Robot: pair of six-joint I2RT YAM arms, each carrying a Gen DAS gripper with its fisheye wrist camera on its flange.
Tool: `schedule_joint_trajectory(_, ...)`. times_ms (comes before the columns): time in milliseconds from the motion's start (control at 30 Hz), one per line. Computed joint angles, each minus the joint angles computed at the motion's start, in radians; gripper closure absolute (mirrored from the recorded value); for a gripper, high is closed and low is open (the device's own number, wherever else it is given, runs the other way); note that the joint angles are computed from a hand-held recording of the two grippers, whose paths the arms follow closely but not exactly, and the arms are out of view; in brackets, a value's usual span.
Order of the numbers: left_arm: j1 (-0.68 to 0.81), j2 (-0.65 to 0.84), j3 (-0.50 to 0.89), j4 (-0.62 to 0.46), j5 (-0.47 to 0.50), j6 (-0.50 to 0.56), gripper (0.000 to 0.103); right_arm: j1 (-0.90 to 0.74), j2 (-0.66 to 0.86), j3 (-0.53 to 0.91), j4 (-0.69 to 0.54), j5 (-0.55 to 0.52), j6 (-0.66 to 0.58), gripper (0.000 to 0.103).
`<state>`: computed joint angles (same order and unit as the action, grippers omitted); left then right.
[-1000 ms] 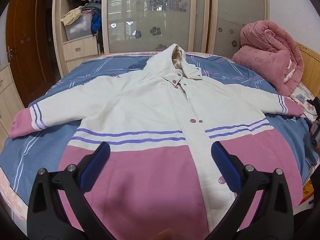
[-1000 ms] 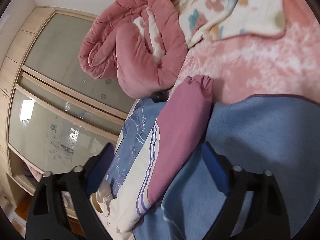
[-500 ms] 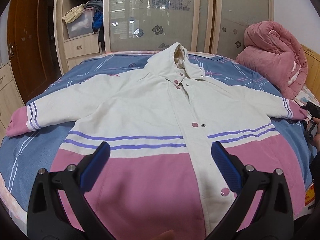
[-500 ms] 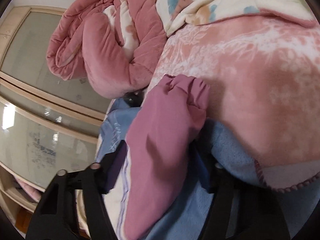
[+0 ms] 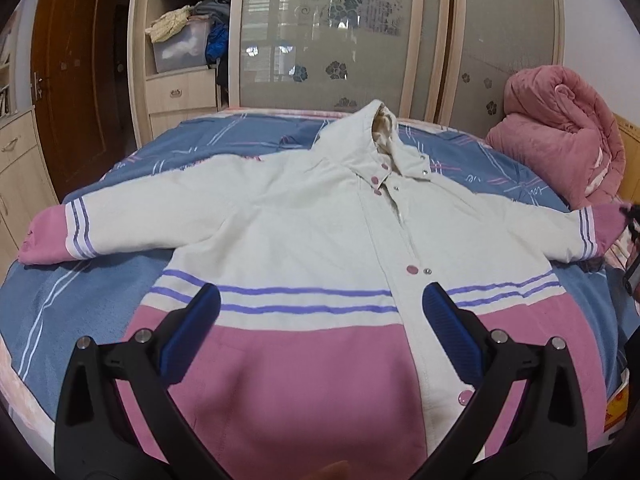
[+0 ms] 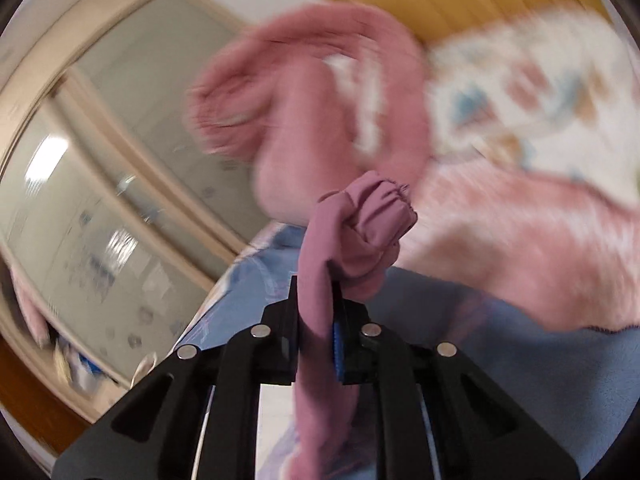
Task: Fold large clothes
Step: 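Grasp the pink cuff of the sleeve nearest the right tool with the right tool, then carry the held sleeve across the jacket chest and open the right tool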
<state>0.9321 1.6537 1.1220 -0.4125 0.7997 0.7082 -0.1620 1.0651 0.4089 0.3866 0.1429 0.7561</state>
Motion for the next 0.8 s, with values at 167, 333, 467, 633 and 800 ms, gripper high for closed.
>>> schedule_joint_trajectory(167, 0.025, -0.002, 0.015, -0.018, 0.035, -0.003, 0.002, 0.387, 0.080, 0.206, -0.112, 0.312, -0.232, 0.090)
schedule_joint_trajectory(333, 0.037, 0.005, 0.026, -0.028, 0.041, -0.005, 0.002, 0.702, 0.397, 0.447, -0.190, 0.450, -0.412, 0.090)
schedule_joint_trajectory(467, 0.041, 0.001, 0.025, -0.004, 0.037, -0.028, 0.002, 0.836, 0.624, 0.604, -0.283, 0.450, -0.419, 0.090)
schedule_joint_trajectory(633, 0.036, 0.011, 0.036, 0.001, 0.028, -0.038, 0.002, 0.847, 0.821, 0.751, -0.438, 0.373, -0.336, 0.082)
schedule_joint_trajectory(800, 0.017, 0.080, 0.115, -0.109, 0.006, -0.010, 0.002, 0.891, 0.771, 0.695, -0.410, 0.399, -0.321, 0.024)
